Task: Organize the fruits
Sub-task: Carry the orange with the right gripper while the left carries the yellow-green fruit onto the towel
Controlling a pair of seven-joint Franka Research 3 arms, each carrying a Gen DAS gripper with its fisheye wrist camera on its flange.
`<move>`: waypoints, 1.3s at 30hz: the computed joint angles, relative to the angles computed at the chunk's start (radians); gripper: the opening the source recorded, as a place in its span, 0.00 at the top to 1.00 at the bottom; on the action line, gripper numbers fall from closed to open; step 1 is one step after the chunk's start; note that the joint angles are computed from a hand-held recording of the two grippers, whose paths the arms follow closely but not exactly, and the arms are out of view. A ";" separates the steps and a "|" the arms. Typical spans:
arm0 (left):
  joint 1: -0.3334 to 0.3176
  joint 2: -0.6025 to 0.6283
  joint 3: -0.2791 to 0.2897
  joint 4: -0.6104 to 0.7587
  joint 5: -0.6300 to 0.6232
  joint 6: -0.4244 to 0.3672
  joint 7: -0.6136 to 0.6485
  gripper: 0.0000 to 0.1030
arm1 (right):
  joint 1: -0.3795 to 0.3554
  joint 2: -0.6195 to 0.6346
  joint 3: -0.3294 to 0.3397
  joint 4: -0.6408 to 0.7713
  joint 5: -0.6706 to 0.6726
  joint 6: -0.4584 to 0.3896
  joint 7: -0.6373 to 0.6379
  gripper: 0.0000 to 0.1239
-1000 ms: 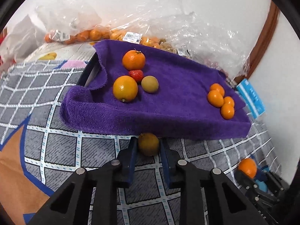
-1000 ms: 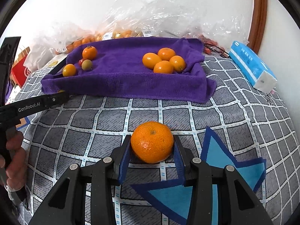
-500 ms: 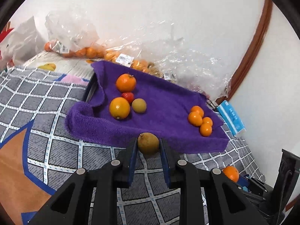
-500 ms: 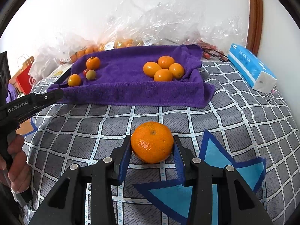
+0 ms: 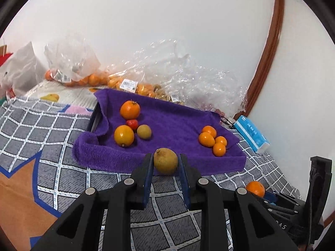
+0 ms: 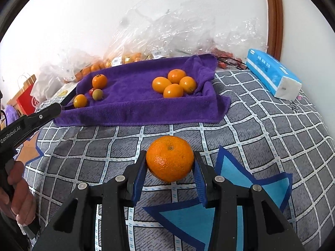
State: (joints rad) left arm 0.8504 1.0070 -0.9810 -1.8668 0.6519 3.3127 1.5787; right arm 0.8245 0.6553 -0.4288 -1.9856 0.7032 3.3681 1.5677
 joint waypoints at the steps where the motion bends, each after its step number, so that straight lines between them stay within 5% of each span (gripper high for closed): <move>1: -0.003 -0.006 0.005 -0.004 0.001 0.010 0.000 0.78 | -0.001 0.000 0.001 0.001 -0.002 0.000 -0.001 0.66; 12: -0.025 -0.034 0.049 -0.004 0.091 0.063 -0.090 0.78 | -0.088 -0.026 0.110 -0.009 0.032 0.070 -0.057 0.66; 20: -0.057 -0.069 0.109 -0.004 0.160 0.127 -0.188 0.78 | -0.086 -0.025 0.127 0.000 0.137 0.101 -0.129 0.66; 25: -0.054 -0.064 0.115 0.009 0.217 0.128 -0.250 0.78 | -0.163 -0.037 0.213 -0.001 0.158 0.145 -0.157 0.66; 27: -0.055 -0.065 0.119 0.014 0.241 0.127 -0.274 0.78 | -0.159 -0.034 0.212 0.009 0.195 0.141 -0.189 0.66; 33: -0.050 -0.060 0.121 0.030 0.311 0.121 -0.344 0.78 | 0.004 0.006 0.050 0.055 0.391 0.084 -0.298 0.66; 39: -0.053 -0.060 0.129 0.042 0.327 0.117 -0.382 0.78 | -0.060 -0.038 0.116 0.046 0.395 0.097 -0.308 0.66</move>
State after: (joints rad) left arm 0.7971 0.9472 -0.8518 -1.8247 0.9792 3.4301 1.1965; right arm 0.7647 0.6168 -0.3128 -1.9397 1.0980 3.4649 1.2592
